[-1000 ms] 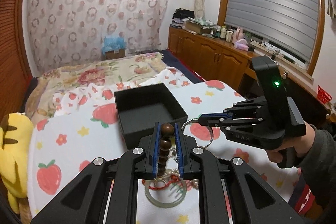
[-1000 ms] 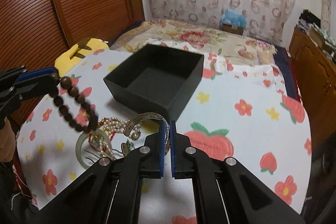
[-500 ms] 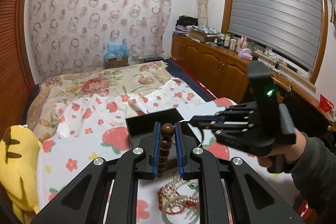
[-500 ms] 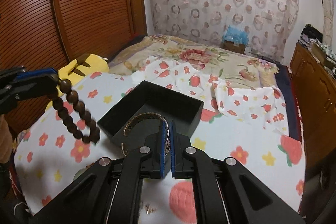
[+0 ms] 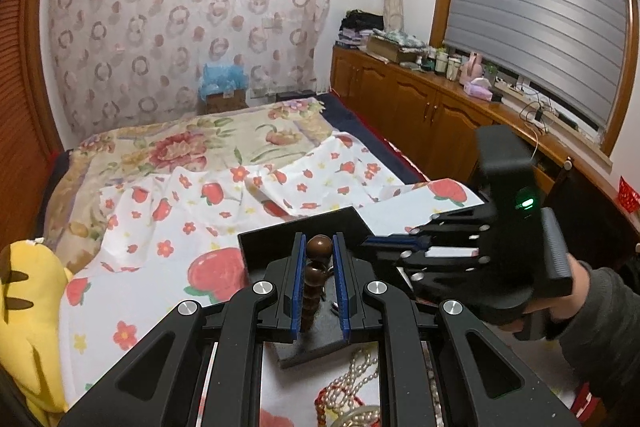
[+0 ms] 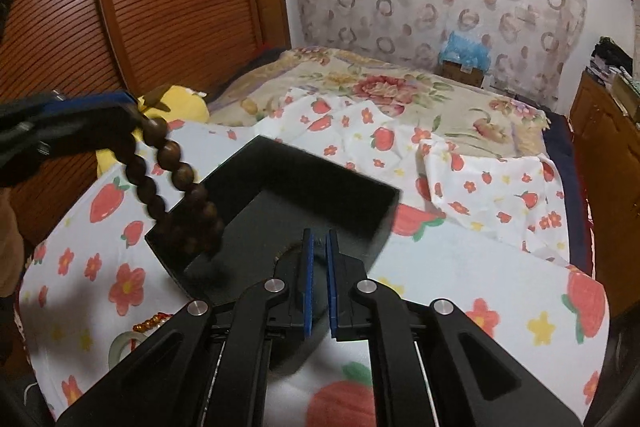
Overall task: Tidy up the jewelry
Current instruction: 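Carry the bead bracelet over the black box and lower it inside, then open the left tool to drop the bracelet and withdraw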
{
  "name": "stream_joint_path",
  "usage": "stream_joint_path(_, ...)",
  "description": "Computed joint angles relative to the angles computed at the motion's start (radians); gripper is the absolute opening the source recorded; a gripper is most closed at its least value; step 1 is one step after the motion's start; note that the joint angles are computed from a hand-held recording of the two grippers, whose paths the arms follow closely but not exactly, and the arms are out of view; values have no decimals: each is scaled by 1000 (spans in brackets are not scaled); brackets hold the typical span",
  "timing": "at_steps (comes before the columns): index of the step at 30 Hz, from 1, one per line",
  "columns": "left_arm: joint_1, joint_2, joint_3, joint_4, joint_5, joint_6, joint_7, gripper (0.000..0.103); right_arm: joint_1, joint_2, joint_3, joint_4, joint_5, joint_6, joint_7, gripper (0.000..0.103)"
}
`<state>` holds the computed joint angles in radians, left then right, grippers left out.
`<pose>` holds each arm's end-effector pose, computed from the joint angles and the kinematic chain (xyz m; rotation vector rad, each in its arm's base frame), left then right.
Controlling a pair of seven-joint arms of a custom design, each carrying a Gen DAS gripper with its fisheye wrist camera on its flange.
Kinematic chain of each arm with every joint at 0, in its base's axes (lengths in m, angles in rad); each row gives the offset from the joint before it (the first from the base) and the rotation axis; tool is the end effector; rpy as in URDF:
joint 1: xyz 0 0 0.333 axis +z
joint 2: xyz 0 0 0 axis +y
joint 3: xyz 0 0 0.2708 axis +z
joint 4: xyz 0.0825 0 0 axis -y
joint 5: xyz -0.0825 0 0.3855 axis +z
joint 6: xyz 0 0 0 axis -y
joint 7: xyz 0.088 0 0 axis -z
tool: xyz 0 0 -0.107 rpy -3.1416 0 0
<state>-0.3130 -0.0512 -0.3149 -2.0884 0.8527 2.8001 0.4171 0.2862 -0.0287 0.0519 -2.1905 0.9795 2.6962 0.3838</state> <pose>0.4479 -0.3714 0.4750 -1.5701 1.8910 -0.9917 0.5401 0.1607 0.4003 -2.1634 0.9627 -0.2818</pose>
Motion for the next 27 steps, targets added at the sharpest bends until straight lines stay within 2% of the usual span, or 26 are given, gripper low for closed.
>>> stream_joint_path(7, -40, 92, 24, 90, -41, -14, 70, 12, -14, -38, -30, -34, 55, 18, -44, 8)
stream_joint_path(14, -84, 149, 63, 137, -99, 7, 126, 12, -26, -46, -50, -57, 66, 25, -64, 8)
stream_joint_path(19, -97, 201, 89, 156, -207, -6, 188, 12, -28, -50, -51, -69, 57, 26, -70, 8)
stream_joint_path(22, -116, 209, 116, 153, -193, -22, 159, 12, -27, -52, -52, -73, 62, 29, -71, 8)
stream_joint_path(27, -121, 200, 128, 139, -179, -34, 141, 13, -26, -56, -53, -80, 58, 29, -77, 8)
